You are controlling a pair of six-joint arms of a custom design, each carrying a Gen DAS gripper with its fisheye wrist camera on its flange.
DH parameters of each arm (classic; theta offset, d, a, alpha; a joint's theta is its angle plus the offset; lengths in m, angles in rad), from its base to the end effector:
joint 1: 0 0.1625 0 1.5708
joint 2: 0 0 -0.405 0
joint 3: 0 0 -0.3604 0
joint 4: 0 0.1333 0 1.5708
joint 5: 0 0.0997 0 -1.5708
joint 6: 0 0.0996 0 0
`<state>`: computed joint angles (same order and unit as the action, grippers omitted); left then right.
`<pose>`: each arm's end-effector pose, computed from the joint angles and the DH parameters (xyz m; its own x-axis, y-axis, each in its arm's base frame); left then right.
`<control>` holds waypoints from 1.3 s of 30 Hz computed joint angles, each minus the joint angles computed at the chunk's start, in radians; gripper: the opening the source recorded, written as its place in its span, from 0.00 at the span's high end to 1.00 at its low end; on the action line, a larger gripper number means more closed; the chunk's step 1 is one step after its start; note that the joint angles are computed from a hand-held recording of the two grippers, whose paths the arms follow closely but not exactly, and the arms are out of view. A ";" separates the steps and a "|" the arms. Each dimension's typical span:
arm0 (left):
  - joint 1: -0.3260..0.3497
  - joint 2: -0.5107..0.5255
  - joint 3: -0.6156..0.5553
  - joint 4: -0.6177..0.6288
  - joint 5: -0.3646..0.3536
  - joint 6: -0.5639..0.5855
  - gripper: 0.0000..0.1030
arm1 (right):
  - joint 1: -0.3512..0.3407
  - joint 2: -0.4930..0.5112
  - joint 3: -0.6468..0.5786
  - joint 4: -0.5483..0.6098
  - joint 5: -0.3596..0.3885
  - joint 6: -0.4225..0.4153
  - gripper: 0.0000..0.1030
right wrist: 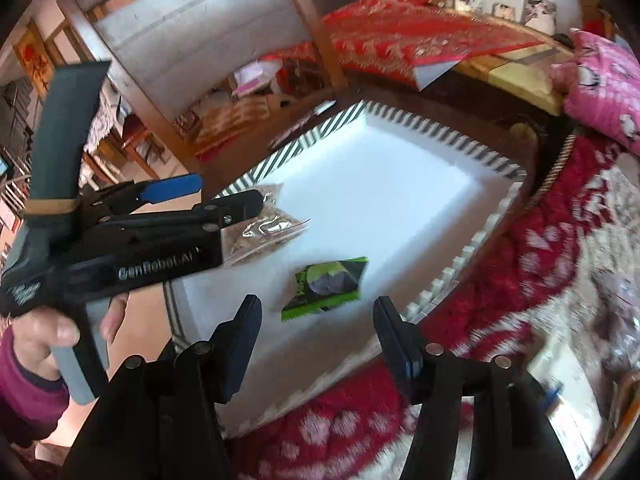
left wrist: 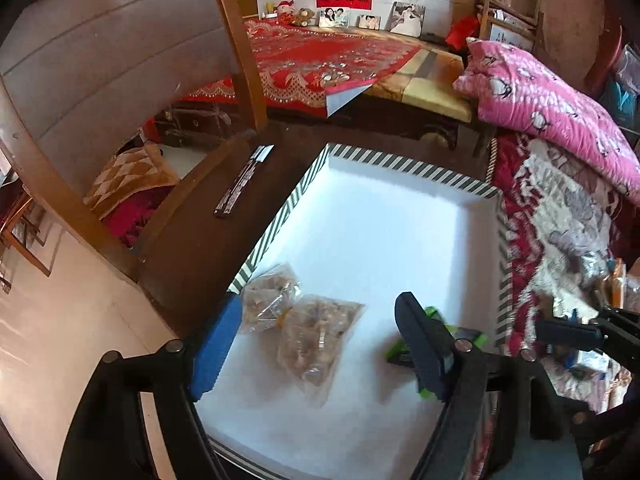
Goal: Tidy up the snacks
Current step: 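Grasp the white-and-blue biscuit pack with the left gripper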
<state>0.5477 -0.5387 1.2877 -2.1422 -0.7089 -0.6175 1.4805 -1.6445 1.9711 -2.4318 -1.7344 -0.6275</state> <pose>-0.4873 -0.5420 0.0434 -0.6696 0.2133 -0.7115 0.5551 0.7801 -0.2885 0.0763 -0.4561 0.4170 -0.8349 -0.3643 0.4125 -0.5097 0.7945 -0.3300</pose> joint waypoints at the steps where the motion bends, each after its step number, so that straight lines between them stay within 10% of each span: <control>1: -0.005 0.002 -0.006 -0.005 -0.005 0.004 0.23 | -0.013 -0.022 0.001 0.011 0.007 -0.001 0.36; 18: -0.092 0.111 -0.125 -0.011 -0.173 0.103 0.17 | -0.404 -0.249 -0.046 0.127 0.095 -0.075 0.35; 28: -0.114 0.162 -0.162 0.046 -0.244 0.111 0.17 | -0.419 -0.238 -0.030 0.228 0.087 -0.059 0.33; 39: -0.117 0.207 -0.180 0.086 -0.366 0.095 0.17 | -0.518 -0.391 0.079 0.343 0.273 -0.070 0.31</control>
<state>0.4310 -0.3312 1.1079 -2.0561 -1.0752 -0.5226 0.9623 -2.0351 2.0501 -2.0884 -1.4615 -0.6979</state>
